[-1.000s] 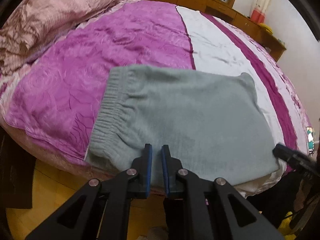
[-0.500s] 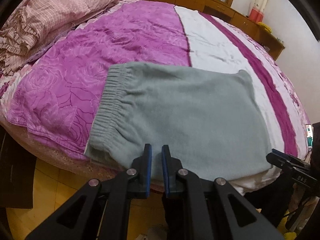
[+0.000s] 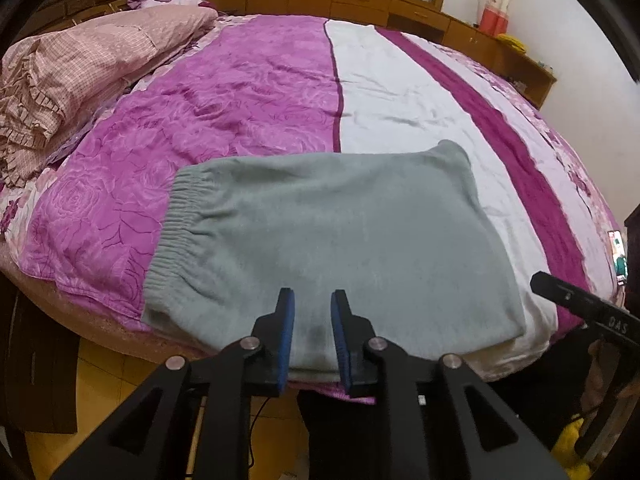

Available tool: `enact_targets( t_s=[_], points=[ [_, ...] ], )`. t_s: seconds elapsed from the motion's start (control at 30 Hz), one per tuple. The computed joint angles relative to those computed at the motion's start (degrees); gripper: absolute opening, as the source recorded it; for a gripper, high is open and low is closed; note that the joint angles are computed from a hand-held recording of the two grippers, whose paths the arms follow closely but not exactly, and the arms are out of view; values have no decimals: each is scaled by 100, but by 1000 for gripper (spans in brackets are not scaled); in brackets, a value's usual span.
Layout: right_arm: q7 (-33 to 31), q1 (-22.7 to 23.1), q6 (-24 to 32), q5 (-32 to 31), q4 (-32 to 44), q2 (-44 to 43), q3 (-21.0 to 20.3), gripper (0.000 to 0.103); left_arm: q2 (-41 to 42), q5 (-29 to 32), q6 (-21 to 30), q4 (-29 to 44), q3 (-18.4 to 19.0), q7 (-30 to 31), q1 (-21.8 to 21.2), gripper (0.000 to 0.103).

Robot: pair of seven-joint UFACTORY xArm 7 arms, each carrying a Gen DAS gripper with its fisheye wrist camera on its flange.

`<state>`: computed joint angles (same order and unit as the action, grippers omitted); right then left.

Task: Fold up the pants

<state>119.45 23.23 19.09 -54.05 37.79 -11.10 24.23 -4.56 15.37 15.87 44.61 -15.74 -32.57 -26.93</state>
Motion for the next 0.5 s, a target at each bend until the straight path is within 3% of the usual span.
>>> enact_targets(
  t_s=[0.17,0.5],
  points=[
    [4,41,-98,-214,269,473,-146,57,353,114,2,129,33,-197,-26,19],
    [1100,333,-683,-1372,437,1027,-775,64,510,325,-339,8,175,-336,-96,22]
  ],
)
